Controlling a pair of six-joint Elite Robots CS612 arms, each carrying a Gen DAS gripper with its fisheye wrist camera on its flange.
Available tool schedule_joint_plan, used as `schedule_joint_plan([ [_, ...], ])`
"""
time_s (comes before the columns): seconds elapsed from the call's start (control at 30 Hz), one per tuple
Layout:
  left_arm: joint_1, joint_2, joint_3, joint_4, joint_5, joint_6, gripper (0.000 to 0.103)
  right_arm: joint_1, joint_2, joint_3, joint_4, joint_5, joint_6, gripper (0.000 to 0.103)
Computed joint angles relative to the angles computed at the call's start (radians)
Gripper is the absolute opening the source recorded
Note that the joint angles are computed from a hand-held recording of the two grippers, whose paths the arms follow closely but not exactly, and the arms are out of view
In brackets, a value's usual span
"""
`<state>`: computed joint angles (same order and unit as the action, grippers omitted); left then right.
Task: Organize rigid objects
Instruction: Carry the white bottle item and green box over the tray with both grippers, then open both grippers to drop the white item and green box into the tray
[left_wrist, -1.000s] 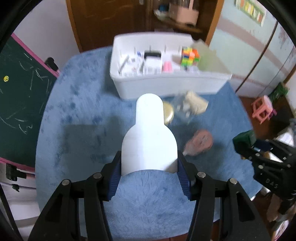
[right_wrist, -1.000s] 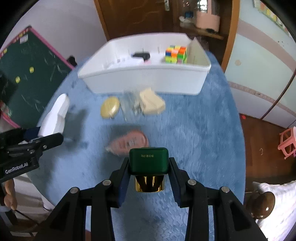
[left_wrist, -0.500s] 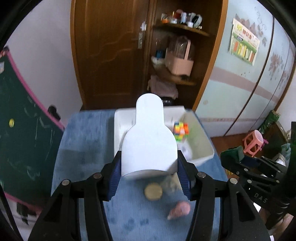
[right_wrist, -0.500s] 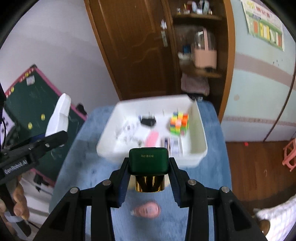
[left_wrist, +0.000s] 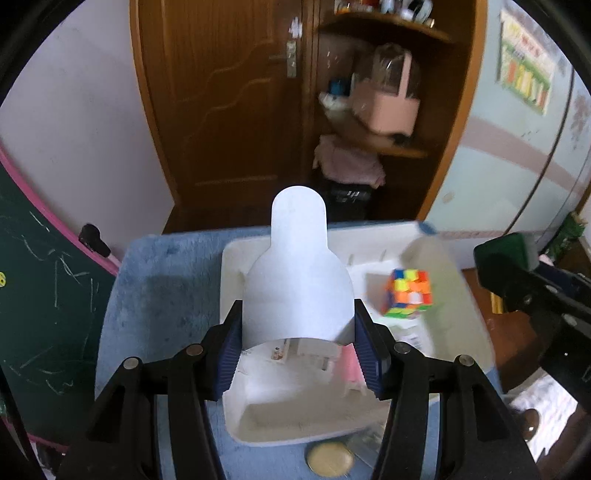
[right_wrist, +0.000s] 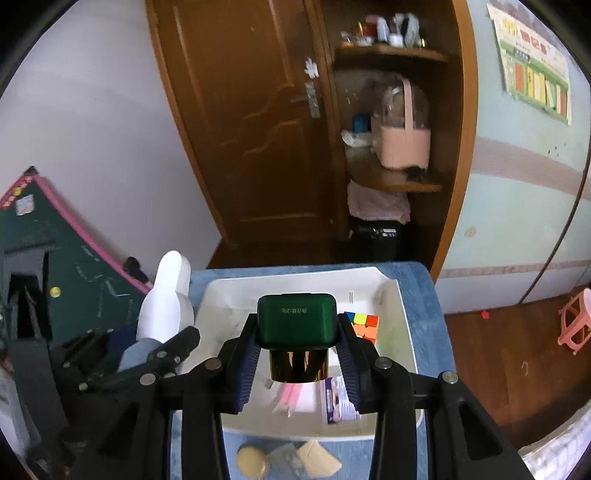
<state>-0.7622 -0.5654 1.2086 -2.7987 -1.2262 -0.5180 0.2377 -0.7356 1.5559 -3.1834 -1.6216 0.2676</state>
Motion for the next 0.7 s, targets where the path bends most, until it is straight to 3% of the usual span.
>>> schedule_joint_plan([
  [0.27,0.022,0.103,-0.112,0.135,-0.049,0.008,0.059,-0.007,0.123,-0.124,0.194,0.006,0.037,0.04],
  [0.47,0.023,0.142,-0.157,0.202,-0.056,0.015,0.059,-0.009,0.172,-0.167,0.335,0.035,0.077,0.04],
  [0.57,0.021,0.148,-0.17,0.246,-0.058,0.012,0.06,-0.013,0.181,-0.164,0.342,0.068,0.083,0.045],
  [0.67,0.019,0.143,-0.16,0.237,-0.058,0.022,0.073,-0.007,0.178,-0.15,0.302,0.046,0.078,0.062],
  [0.7,0.018,0.136,-0.146,0.216,-0.056,0.019,0.08,-0.003,0.174,-0.142,0.286,0.026,0.078,0.063],
])
